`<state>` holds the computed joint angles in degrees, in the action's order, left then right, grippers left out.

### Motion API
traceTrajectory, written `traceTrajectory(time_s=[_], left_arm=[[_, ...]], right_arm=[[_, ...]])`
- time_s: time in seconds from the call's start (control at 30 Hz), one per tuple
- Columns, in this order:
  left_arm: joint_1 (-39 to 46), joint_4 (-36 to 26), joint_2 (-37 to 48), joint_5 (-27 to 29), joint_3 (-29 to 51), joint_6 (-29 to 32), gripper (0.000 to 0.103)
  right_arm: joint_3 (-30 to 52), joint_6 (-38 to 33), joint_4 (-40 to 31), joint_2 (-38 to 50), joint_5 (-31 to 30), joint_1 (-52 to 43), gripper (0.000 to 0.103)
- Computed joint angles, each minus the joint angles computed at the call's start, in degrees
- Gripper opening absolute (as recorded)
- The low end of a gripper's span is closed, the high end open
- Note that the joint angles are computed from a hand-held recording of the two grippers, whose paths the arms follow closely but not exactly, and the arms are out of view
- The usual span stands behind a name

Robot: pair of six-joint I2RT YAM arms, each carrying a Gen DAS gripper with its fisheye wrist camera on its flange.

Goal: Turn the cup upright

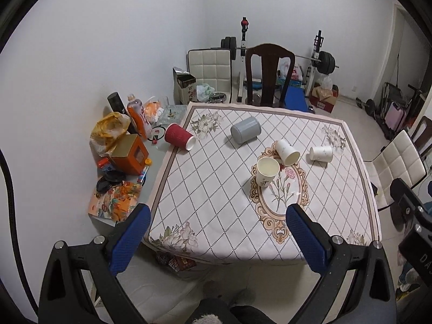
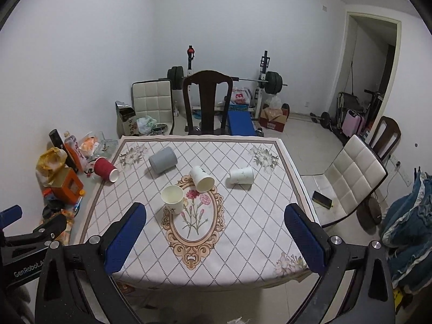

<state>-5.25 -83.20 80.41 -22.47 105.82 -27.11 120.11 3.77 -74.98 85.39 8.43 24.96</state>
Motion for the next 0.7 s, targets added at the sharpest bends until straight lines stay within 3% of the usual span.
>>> traceTrajectory(time_s=[0.2, 0.7], left_arm=[[1.7, -0.3, -0.2, 0.1, 1.7, 2.6, 0.102], [4.7, -0.6, -1.3, 1.4, 3.4, 6.6, 0.102]], right_arm=[[5.2, 2.0, -3.2, 1.6, 2.6, 3.0, 0.103], [8.3, 4.3, -4.8, 3.8, 3.1, 6.0, 0.103]])
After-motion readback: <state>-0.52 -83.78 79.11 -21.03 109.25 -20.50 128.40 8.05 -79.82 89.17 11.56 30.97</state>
